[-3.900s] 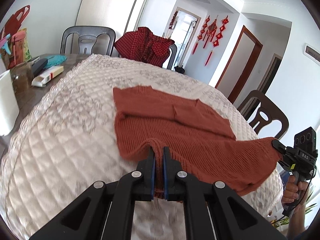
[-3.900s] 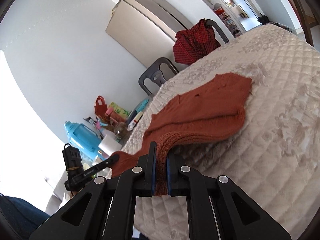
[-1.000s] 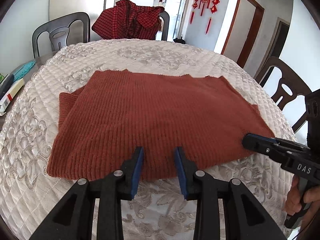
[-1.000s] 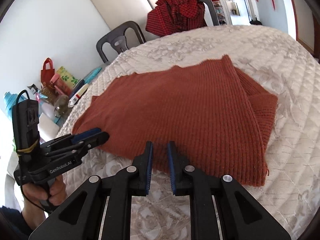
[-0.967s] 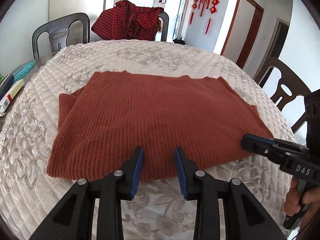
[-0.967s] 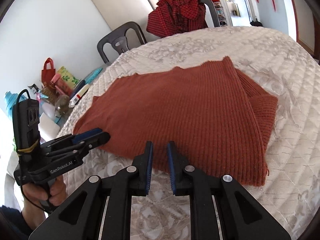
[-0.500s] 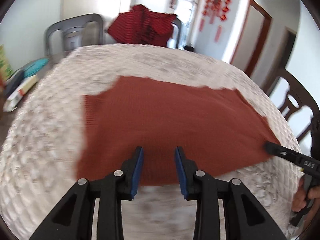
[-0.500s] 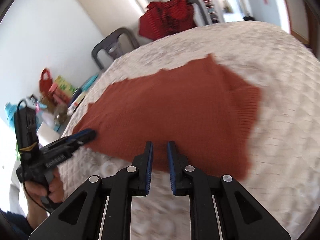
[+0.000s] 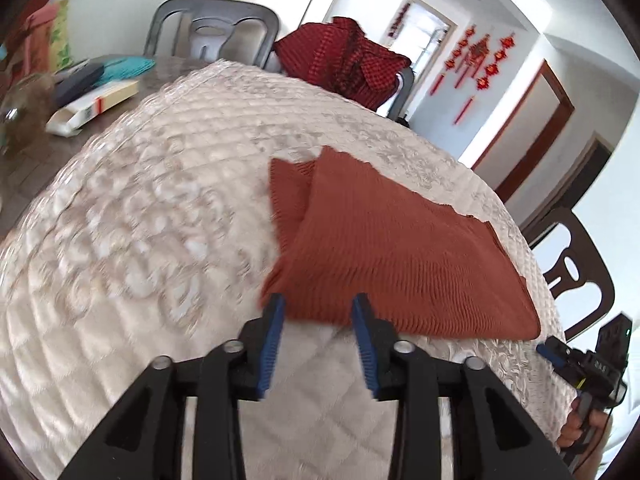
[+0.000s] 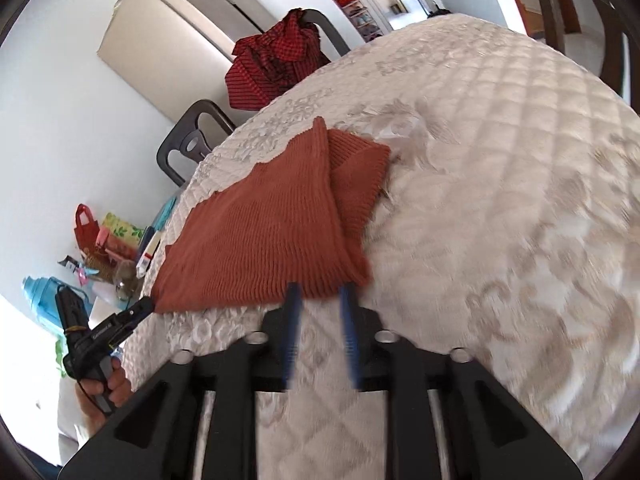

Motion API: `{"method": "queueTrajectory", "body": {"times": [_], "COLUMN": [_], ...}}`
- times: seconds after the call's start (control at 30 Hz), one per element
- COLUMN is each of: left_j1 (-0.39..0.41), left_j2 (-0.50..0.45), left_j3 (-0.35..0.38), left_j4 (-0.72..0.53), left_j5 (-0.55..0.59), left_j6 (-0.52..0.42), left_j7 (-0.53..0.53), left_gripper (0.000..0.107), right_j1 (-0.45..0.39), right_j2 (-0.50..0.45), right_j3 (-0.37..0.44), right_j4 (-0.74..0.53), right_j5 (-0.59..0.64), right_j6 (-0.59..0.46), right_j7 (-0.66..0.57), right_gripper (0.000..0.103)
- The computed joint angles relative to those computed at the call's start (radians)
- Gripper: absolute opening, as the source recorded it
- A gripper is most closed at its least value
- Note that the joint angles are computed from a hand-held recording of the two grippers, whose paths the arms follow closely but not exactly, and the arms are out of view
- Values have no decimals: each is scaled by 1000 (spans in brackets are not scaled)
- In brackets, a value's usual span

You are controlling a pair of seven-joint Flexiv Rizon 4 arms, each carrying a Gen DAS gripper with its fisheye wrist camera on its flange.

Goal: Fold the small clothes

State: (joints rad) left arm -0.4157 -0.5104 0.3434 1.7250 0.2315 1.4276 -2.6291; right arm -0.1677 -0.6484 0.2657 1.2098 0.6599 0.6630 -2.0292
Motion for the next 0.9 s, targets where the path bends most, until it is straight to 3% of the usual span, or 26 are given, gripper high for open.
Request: {"method": "queueTrajectory", "body": {"times": [0.13, 0.57, 0.7, 0.73, 0.77, 0.8, 0.83, 0.9], "left_j1": [39, 18, 5, -7, -22, -32, -29, -3], "left_j2": [3, -76, -91, -95, -101, -103, -103, -98], "left_j3": [-41, 4, 22, 36, 54, 68, 64, 33], "left_j4": [61, 16, -4, -16, -31, -40, -47, -43], "left_j5": [-47, -206, -245, -246, -243, -234, -226, -220], "left_j6": [74, 147, 118, 93, 63, 47, 36, 44], "left_j7": [-13, 92, 135, 140, 137, 129, 128, 131], "left_gripper": [46, 54, 51, 42, 41, 38, 28, 23], "right_j1": [-40, -22, -14, -7, -3, 1, 6, 12], "right_j2": [3, -63, -63, -60, -60, -60, -62, -75], "right_j3": [16, 24, 23, 20, 19, 17, 15, 10], "right_j4": [4, -87, -82, -75, -75, -72, -72, -83], "right_j5": [51, 105, 106, 96, 89, 82, 73, 59], "right_j6": [-53, -70, -33, -21, -16, -7, -1, 1], "right_j7": [6, 76, 93, 93, 96, 98, 104, 127], "right_gripper": [48, 48, 48, 48, 48, 44, 40, 19]}}
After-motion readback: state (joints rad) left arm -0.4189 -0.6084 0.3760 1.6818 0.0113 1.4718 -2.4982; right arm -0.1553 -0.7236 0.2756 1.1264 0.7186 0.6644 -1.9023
